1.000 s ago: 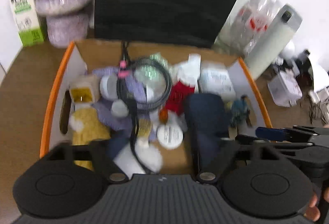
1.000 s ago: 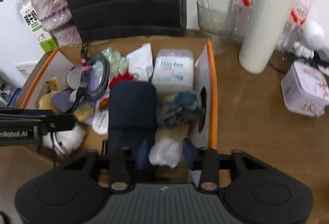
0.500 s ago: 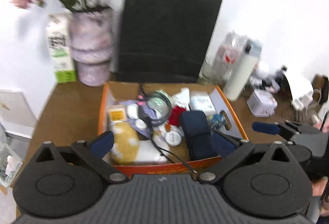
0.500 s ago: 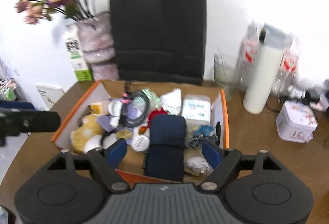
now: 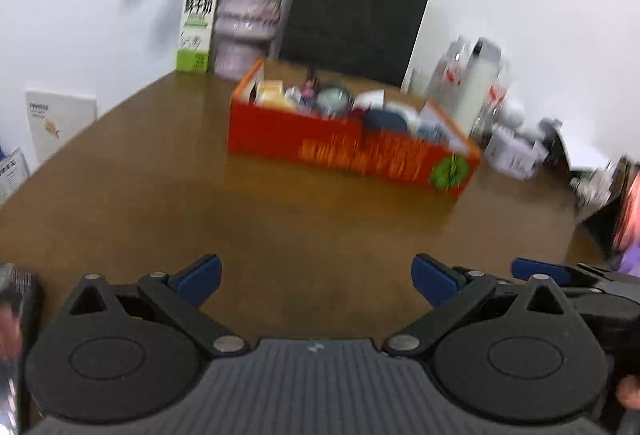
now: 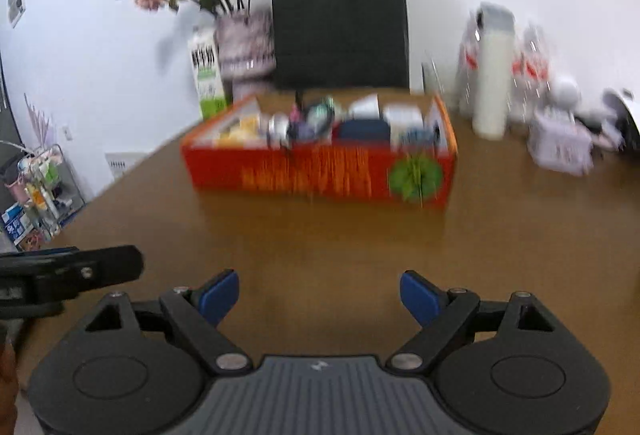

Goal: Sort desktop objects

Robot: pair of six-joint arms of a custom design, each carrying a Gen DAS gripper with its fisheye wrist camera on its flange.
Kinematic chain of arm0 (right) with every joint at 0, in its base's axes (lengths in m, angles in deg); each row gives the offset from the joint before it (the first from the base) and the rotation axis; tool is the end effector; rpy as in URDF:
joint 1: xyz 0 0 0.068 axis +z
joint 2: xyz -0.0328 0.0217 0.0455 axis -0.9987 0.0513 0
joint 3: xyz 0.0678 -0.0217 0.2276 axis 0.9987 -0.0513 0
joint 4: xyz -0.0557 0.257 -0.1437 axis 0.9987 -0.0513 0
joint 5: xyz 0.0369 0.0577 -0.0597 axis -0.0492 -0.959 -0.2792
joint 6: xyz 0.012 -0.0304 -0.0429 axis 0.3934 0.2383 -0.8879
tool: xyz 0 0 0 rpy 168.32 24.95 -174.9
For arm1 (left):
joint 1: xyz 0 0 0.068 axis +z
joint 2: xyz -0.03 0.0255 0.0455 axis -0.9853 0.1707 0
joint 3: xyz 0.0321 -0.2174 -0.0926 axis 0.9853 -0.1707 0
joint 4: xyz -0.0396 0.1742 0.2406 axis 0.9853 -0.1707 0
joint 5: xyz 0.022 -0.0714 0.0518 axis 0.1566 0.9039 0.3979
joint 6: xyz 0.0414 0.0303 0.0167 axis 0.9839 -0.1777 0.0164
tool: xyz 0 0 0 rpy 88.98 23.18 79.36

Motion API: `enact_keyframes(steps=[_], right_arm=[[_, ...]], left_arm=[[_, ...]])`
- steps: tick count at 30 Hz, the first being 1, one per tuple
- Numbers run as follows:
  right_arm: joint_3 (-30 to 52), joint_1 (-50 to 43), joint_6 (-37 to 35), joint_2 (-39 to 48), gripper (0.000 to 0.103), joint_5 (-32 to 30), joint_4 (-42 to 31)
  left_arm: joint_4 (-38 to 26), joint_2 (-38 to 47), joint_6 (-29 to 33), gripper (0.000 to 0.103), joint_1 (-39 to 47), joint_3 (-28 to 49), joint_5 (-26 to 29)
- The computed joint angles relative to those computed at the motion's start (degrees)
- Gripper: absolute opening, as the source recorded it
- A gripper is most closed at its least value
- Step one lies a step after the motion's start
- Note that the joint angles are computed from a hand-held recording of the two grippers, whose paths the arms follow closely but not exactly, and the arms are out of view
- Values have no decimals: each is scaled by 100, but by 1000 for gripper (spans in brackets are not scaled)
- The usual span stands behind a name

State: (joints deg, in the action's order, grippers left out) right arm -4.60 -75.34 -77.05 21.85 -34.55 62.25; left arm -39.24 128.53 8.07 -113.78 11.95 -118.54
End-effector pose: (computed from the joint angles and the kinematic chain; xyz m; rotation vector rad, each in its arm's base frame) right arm 0.3282 0.0757 0.0229 -0.3614 2.2084 0.3400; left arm 0.2567 -0.1495 0.0086 -0.3486 2.1712 -0.1021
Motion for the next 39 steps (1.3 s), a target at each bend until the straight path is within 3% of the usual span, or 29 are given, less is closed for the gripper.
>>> enact_keyframes(steps=[2,14,22,33,39], right_arm=[[-384,-8,80,100,87,33,437],[-1251,226,-130,396,87,606,1749],[-988,172,-36,603,87,812,1587],[-509,319,-52,921,89,1164,1335],[-241,303,80,1093,99,1156,1183]], left_arm=[[452,338,135,103,-174,-64,-138],[489,1204,-12,103,-487,301,-532],[411,1396,-9,103,-298,480,-399],[-480,1669,281,103,-218,1154,-612],[-344,1702,417,103,-58,1151,-487]])
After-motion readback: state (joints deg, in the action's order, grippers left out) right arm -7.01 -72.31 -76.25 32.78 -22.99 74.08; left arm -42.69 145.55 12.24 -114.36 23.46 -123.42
